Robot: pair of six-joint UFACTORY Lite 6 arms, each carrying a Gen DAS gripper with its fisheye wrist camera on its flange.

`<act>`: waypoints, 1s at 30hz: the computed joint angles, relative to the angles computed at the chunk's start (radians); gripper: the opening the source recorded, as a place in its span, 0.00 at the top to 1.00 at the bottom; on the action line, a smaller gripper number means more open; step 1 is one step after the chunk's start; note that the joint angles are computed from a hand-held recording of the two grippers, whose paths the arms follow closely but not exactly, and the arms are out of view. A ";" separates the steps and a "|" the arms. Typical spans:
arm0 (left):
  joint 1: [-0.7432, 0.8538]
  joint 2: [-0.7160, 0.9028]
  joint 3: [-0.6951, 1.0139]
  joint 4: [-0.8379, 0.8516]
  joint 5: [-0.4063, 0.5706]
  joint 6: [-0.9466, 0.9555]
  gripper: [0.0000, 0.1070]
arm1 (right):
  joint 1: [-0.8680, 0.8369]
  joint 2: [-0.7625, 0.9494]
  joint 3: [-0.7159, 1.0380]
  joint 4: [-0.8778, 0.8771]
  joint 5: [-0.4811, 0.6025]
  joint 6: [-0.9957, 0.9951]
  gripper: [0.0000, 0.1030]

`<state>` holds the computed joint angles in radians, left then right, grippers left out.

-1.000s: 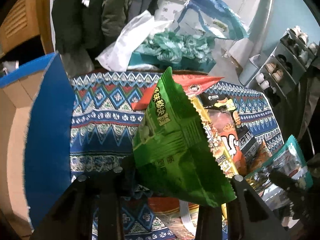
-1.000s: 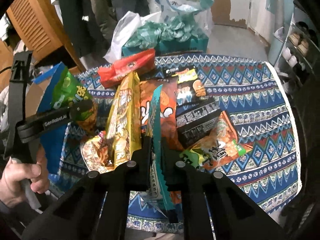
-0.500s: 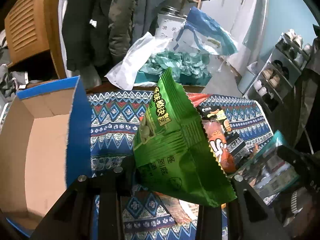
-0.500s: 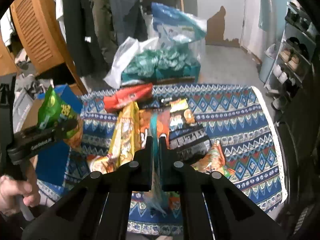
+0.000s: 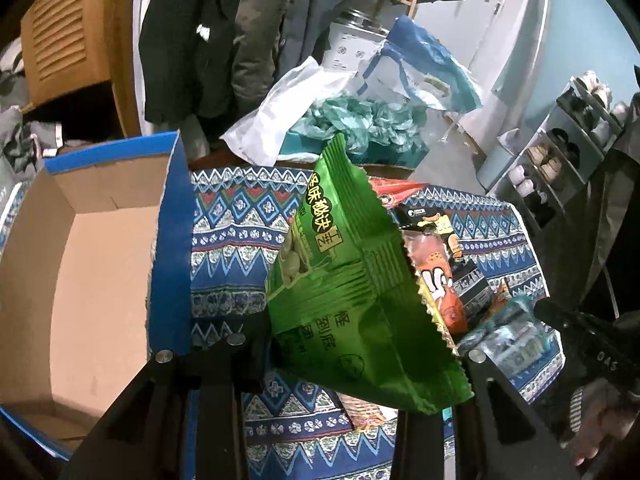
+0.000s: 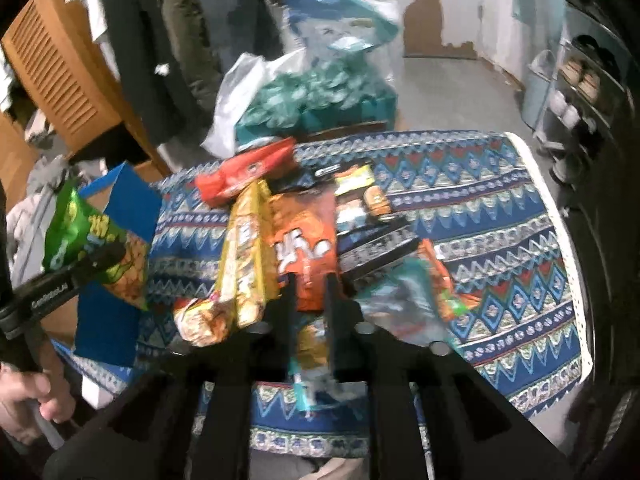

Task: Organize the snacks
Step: 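Close the right tool on the teal-and-white bar packet while the left tool holds the green bag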

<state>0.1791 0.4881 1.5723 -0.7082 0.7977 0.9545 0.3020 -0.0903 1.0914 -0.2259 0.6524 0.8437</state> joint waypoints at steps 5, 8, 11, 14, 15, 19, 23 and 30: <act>-0.013 -0.009 -0.026 -0.002 -0.018 0.014 0.68 | -0.052 -0.078 -0.084 0.043 0.000 0.027 0.32; -0.021 -0.016 -0.051 0.003 -0.023 0.018 0.68 | -0.077 -0.111 -0.143 0.097 0.002 0.009 0.32; -0.030 -0.023 -0.073 0.008 -0.034 0.021 0.68 | -0.106 -0.145 -0.207 0.160 -0.004 -0.012 0.32; -0.034 -0.025 -0.083 0.008 -0.037 0.027 0.68 | -0.136 -0.153 -0.252 0.222 -0.027 -0.049 0.31; -0.037 -0.024 -0.084 0.008 -0.041 0.028 0.68 | -0.148 -0.140 -0.258 0.254 -0.039 -0.081 0.31; -0.043 -0.021 -0.089 0.014 -0.051 0.029 0.68 | -0.171 -0.067 -0.267 0.312 -0.074 -0.144 0.32; -0.041 -0.010 -0.089 0.020 -0.058 0.025 0.68 | -0.184 -0.097 -0.290 0.283 -0.058 -0.091 0.32; -0.043 0.015 -0.077 0.035 -0.058 0.004 0.68 | -0.198 -0.181 -0.356 0.335 -0.040 -0.093 0.32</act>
<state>0.1361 0.5032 1.4950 -0.6732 0.7398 0.9590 0.1038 -0.2716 0.7356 0.1088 0.6127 0.7504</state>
